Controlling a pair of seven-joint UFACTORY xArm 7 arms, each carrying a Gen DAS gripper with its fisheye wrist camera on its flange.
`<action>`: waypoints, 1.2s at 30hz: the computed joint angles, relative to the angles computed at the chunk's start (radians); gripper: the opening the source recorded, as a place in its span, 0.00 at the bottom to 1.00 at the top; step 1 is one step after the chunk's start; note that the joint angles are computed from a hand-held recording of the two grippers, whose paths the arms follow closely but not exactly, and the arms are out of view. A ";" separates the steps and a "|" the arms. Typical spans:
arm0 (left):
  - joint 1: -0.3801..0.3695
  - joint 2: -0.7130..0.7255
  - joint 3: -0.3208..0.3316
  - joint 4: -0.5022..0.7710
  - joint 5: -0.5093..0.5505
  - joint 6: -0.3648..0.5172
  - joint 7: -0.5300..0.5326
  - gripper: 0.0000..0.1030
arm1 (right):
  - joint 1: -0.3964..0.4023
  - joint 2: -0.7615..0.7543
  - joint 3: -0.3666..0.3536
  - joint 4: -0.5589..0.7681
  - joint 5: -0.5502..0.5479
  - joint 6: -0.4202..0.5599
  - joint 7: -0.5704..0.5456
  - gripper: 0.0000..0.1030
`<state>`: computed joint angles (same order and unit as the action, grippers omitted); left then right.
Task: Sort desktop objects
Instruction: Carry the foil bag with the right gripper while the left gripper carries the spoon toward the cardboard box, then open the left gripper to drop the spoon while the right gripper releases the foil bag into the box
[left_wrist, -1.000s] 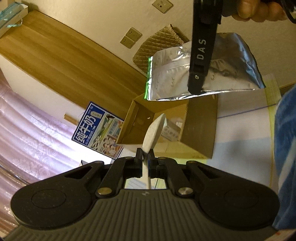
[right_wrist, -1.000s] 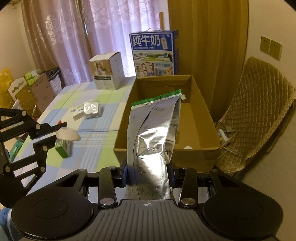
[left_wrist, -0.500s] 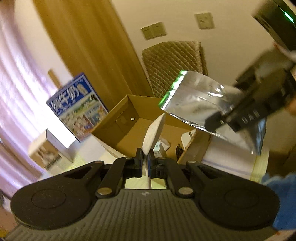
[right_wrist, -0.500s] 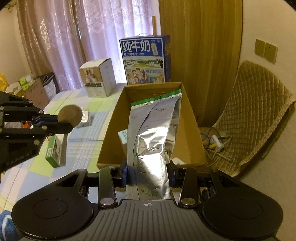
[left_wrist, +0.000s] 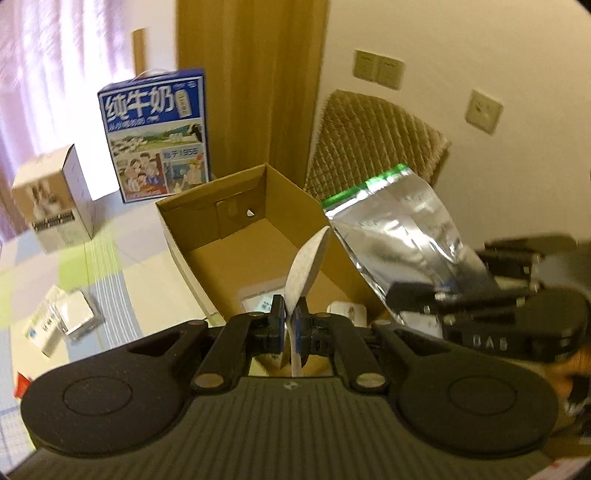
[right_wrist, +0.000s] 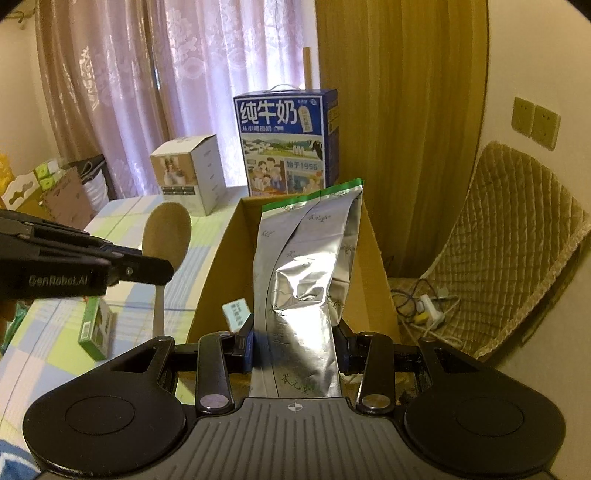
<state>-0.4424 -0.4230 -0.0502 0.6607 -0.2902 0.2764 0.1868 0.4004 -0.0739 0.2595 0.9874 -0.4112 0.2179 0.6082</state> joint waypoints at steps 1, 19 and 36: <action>0.002 0.013 0.002 0.009 -0.006 -0.008 -0.008 0.03 | -0.005 0.006 0.001 0.005 -0.017 -0.003 0.014 0.36; -0.012 0.255 0.009 0.094 -0.096 -0.177 -0.018 0.03 | 0.061 0.188 -0.112 0.143 -0.123 -0.080 0.130 0.36; 0.079 0.457 -0.113 0.231 -0.422 -0.265 0.196 0.03 | 0.147 0.374 -0.230 0.324 -0.111 -0.029 0.107 0.36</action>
